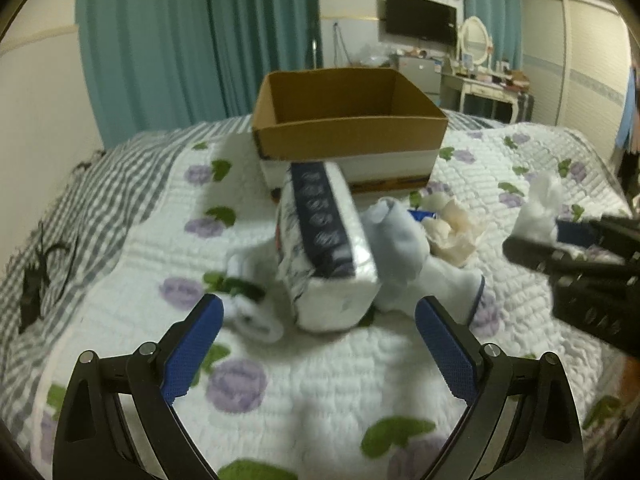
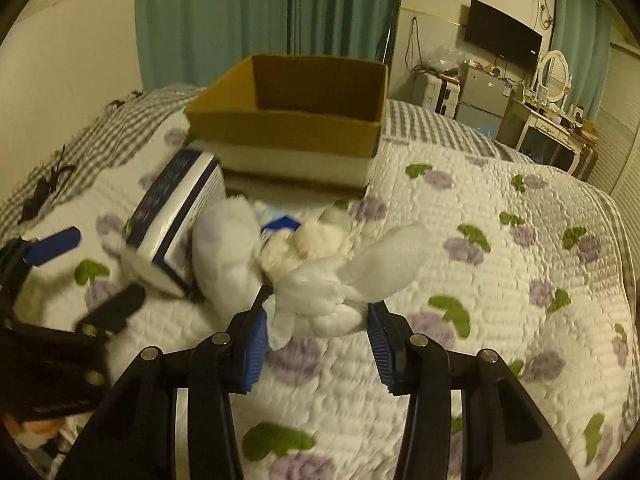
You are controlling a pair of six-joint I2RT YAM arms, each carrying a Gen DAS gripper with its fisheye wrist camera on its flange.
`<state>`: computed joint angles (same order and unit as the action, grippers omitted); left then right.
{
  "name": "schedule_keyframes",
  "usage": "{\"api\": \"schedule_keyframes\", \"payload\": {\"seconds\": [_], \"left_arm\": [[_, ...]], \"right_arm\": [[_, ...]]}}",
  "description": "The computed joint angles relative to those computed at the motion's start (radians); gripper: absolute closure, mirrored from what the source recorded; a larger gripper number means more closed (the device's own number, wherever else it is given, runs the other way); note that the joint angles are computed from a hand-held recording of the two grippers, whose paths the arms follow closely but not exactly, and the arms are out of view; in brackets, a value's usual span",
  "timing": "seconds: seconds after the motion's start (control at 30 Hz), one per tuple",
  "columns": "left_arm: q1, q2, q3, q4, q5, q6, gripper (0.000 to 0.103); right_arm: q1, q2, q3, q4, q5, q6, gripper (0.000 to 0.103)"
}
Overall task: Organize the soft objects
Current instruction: 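Grasp the white crumpled cloth with the right gripper while the left gripper grasps the white-and-navy pack, then carry both items over the cardboard box and open both grippers to drop them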
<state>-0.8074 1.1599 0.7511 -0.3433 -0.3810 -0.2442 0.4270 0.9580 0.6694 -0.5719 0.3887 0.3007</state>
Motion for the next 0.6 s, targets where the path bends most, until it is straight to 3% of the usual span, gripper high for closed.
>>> {"api": "schedule_keyframes", "payload": {"seconds": [0.13, 0.2, 0.27, 0.33, 0.6], "left_arm": [[0.006, 0.093, 0.018, 0.087, -0.054, 0.042, 0.007], [0.021, 0.117, 0.023, 0.109, -0.061, 0.053, 0.019], [0.044, 0.142, 0.027, 0.131, -0.052, 0.072, 0.024], [0.060, 0.146, 0.021, 0.147, -0.015, 0.083, 0.056], [0.012, 0.045, 0.026, 0.066, -0.029, 0.116, 0.062]], "right_arm": [[-0.065, -0.009, -0.020, 0.033, -0.058, -0.043, 0.058], [-0.085, -0.006, -0.038, 0.042, -0.083, -0.052, 0.058], [-0.101, -0.004, -0.050, 0.050, -0.100, -0.057, 0.058], [-0.113, -0.021, -0.057, 0.052, -0.114, -0.059, 0.058], [-0.061, -0.102, -0.054, -0.003, -0.095, -0.023, 0.058]]}}
